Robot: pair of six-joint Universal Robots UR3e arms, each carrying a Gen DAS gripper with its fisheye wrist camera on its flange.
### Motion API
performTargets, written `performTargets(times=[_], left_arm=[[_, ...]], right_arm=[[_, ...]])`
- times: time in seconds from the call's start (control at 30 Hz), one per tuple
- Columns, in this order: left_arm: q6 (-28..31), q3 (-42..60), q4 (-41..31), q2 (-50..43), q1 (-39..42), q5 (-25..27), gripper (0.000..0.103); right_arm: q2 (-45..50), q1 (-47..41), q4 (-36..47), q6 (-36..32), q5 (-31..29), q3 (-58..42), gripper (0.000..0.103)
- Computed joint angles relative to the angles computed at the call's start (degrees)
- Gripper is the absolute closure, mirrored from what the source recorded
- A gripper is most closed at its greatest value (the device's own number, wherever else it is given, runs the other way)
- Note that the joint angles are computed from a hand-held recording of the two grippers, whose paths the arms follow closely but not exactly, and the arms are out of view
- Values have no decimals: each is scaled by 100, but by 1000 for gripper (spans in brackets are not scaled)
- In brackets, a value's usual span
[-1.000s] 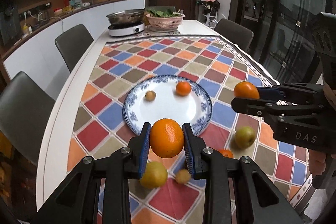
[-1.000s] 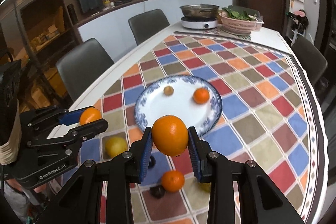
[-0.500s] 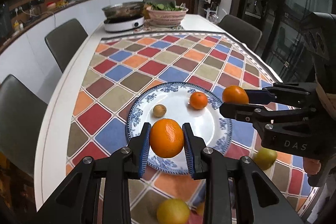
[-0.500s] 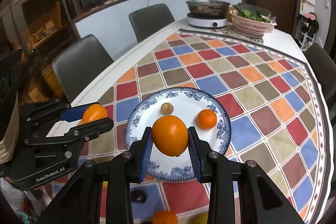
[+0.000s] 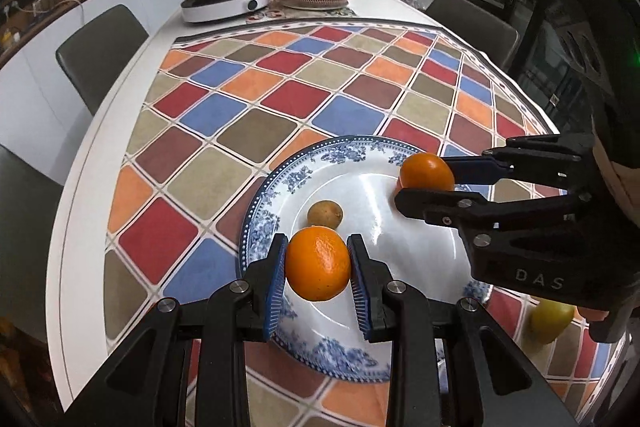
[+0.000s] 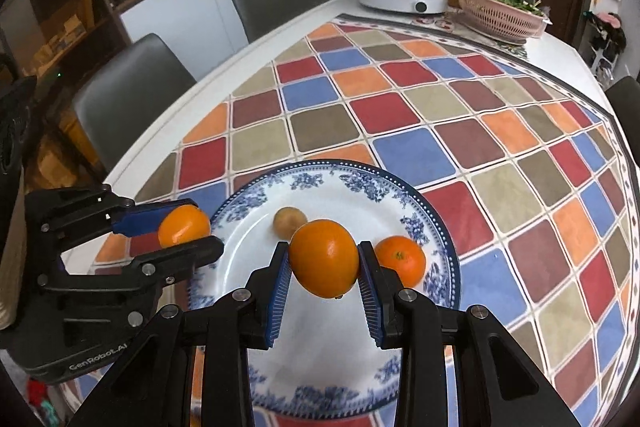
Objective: Organize fruits
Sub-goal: 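Carry both oranges onto the white plate and open both tools, then withdraw both tools from the plate toward the remaining fruits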
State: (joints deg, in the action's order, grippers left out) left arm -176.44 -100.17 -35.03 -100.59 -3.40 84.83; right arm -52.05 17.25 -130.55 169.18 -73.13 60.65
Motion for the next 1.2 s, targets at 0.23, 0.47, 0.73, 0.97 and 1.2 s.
performTargets(times=[0.23, 0.47, 0.73, 0.97, 1.2], left_arm=[[161, 228, -73, -362, 94, -74, 73], [182, 280, -133, -451, 128, -133, 73], [99, 239, -119, -301, 86, -6, 60], [-36, 11, -166, 303, 56, 62, 58], [-297, -319, -237, 1103, -56, 86, 51]], right_arm=[[631, 43, 381, -66, -182, -799, 69], [701, 62, 399, -121, -149, -845, 69], [497, 16, 167, -38, -131, -537, 57], [-147, -75, -254, 108, -138, 272, 57], [-1043, -81, -697, 102, -181, 1223, 57]])
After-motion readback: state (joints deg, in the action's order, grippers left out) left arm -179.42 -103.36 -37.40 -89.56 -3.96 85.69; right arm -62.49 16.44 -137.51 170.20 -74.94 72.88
